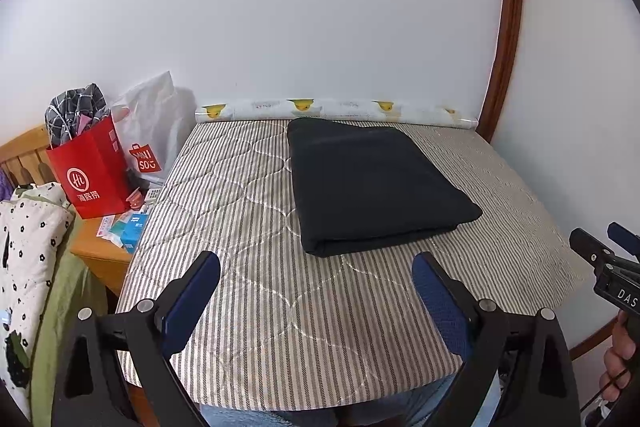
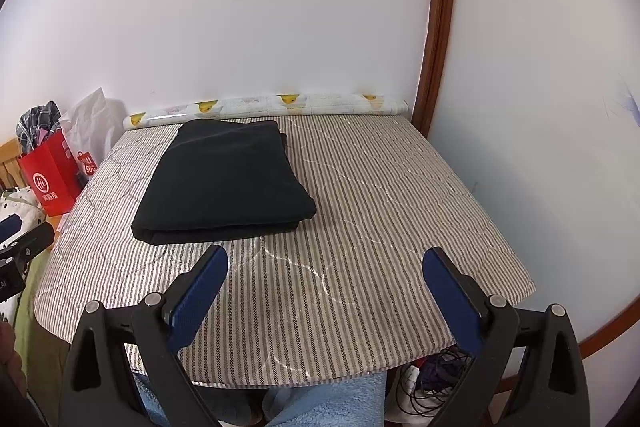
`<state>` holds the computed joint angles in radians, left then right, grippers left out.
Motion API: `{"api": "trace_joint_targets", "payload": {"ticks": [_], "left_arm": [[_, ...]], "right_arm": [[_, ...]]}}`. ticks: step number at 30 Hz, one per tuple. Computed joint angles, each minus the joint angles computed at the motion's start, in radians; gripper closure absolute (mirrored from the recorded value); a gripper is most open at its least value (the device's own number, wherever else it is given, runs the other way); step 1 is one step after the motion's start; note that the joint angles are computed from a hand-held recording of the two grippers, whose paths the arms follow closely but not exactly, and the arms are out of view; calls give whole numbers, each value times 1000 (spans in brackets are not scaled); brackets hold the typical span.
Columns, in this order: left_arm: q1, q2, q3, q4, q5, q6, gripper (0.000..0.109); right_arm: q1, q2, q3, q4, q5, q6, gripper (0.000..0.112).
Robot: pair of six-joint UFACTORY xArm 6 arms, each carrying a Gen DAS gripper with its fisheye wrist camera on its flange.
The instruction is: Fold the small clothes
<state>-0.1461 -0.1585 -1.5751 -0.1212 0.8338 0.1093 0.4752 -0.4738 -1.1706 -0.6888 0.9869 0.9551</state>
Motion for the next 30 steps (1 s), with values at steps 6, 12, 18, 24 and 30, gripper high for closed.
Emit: {"api": "trace_joint_targets", "payload": {"ticks": [6, 12, 18, 24, 30], "left_arm": [[1, -1, 0, -7, 2, 6, 11], [0, -4, 2, -7, 1, 4, 11], [-7, -10, 7, -6, 1, 6, 11], [-7, -12, 8, -10, -1, 10, 11], [-1, -6, 1, -19, -1, 9, 10]], "right_arm": [[8, 2, -1, -2, 2, 4, 15], [4, 3, -1, 0, -1, 0, 15], [8, 1, -1, -5, 0, 4, 15], [11, -4, 2, -8, 2, 6, 15], [8, -5, 3, -4, -2, 1, 15]]}}
